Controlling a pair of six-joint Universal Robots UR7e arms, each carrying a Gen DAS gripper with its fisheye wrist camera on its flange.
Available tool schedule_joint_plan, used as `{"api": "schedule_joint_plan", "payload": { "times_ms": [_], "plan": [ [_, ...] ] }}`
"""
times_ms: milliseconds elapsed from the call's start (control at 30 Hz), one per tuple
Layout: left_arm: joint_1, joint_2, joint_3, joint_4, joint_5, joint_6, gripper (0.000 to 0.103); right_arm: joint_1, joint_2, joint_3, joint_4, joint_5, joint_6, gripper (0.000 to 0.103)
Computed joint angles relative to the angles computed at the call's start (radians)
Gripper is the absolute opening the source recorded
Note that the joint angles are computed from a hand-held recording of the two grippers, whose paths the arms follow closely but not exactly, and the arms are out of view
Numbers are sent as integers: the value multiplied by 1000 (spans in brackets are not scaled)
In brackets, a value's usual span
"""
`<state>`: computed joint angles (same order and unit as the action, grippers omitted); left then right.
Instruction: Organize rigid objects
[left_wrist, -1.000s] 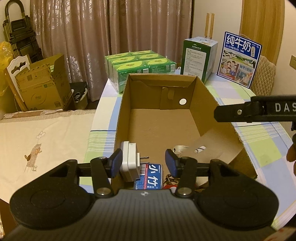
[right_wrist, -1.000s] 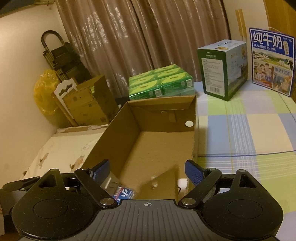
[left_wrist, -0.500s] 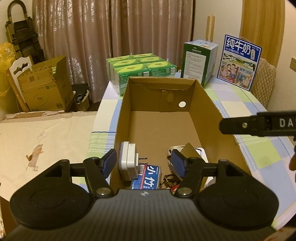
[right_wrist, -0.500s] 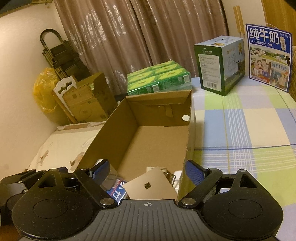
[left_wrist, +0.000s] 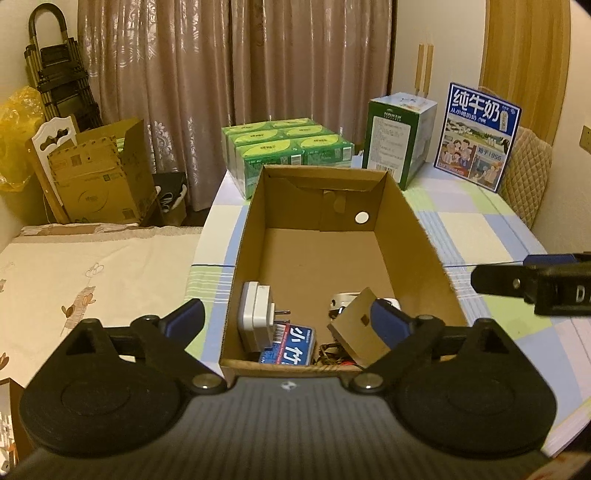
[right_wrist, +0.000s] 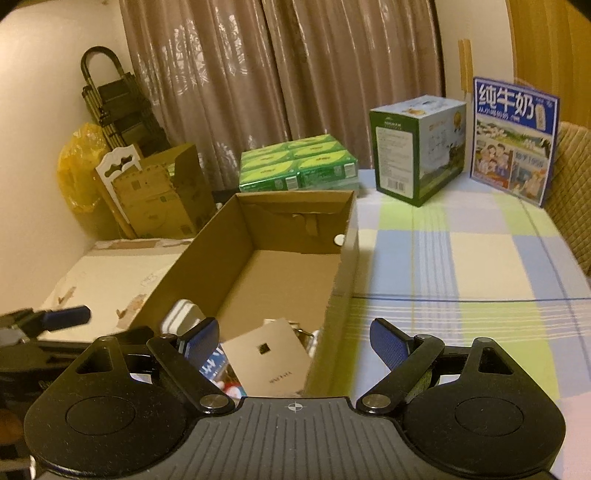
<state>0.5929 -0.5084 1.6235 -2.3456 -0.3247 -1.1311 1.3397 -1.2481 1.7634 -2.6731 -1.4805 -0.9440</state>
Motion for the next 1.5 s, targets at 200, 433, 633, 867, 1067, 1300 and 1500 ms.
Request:
{"api": "schedule_joint_plan", "payload": {
  "times_ms": [200, 433, 633, 867, 1067, 1300, 1500],
  "plan": [
    [-25, -6, 2, 54, -11, -71, 102, -22, -49, 60, -87, 3, -32, 86],
    [-49, -10, 0, 125, -42, -143, 102, -46, -89, 92, -96, 0, -46, 86],
    [-64, -8, -16, 215, -66, -204, 102, -66, -118, 123, -90, -2, -73, 86],
    [-78, -1, -9, 193, -67, -217, 102, -85, -134, 136, -82, -12, -76, 86],
    [-80, 10, -23, 203, -78, -207, 102, -91, -146, 149, -85, -9, -90, 86],
    [-81, 15, -37, 257, -93, -221, 102, -92, -151, 165, -89, -22, -102, 86],
    [-82, 14, -40, 286, -106, -241, 102, -95, -153, 173, -87, -28, -99, 86]
  ]
}}
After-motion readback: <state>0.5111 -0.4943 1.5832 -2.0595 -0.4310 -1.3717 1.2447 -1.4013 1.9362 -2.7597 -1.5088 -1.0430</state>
